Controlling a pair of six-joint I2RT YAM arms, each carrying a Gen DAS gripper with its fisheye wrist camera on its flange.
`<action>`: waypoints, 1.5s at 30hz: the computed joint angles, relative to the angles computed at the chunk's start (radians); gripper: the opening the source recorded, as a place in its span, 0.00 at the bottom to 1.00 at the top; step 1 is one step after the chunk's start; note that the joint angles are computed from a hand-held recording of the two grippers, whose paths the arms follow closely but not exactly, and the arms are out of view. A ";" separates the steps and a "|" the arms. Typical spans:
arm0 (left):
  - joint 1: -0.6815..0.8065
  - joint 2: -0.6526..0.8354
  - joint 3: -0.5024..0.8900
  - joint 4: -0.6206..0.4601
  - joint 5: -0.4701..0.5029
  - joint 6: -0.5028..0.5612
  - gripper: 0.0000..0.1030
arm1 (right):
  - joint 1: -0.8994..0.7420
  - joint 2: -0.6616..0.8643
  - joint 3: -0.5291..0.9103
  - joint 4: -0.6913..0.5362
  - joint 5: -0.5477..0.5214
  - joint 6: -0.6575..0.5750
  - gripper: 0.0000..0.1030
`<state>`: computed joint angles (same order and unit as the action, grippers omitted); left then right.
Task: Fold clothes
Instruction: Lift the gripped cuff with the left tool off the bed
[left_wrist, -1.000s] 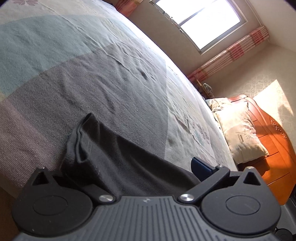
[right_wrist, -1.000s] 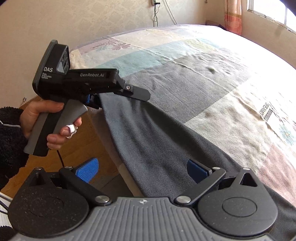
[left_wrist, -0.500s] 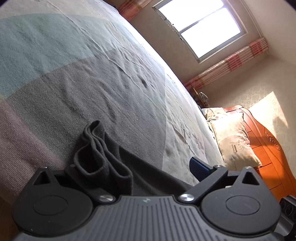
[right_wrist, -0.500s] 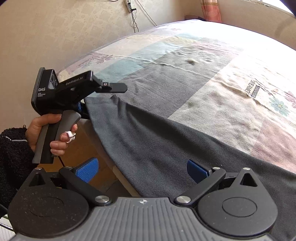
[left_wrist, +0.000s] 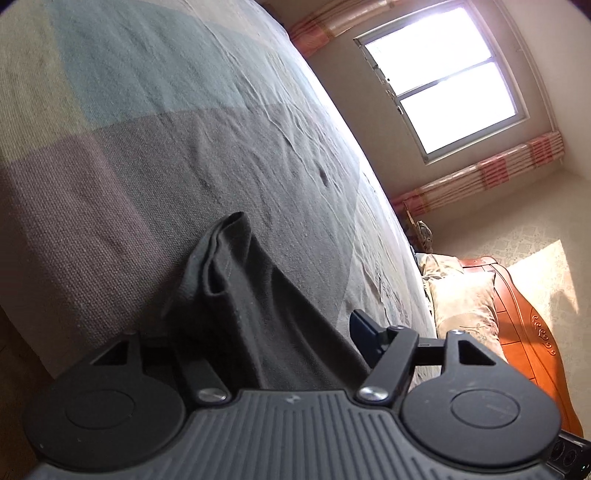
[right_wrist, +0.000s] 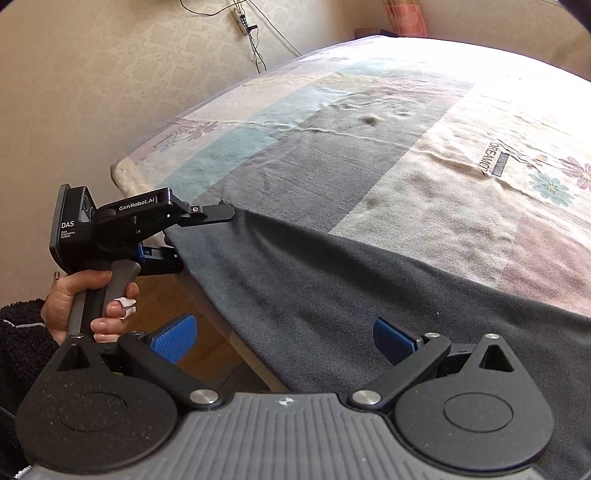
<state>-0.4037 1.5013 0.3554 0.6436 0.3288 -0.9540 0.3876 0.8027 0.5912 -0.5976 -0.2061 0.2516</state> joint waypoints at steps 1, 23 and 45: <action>0.001 0.001 -0.005 0.004 -0.001 0.004 0.63 | 0.001 -0.002 0.000 -0.001 -0.001 0.002 1.00; -0.038 0.077 -0.012 0.028 -0.097 -0.036 0.10 | 0.052 -0.084 -0.013 -0.043 0.059 0.055 1.00; -0.386 -0.147 0.410 -0.771 -0.564 0.280 0.05 | -0.084 -0.237 0.003 -0.246 -0.055 -0.031 1.00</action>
<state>-0.7901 1.3538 0.7658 -0.1279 -0.2353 -0.6744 0.3035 0.5656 0.5938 -0.8439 -0.2611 0.2209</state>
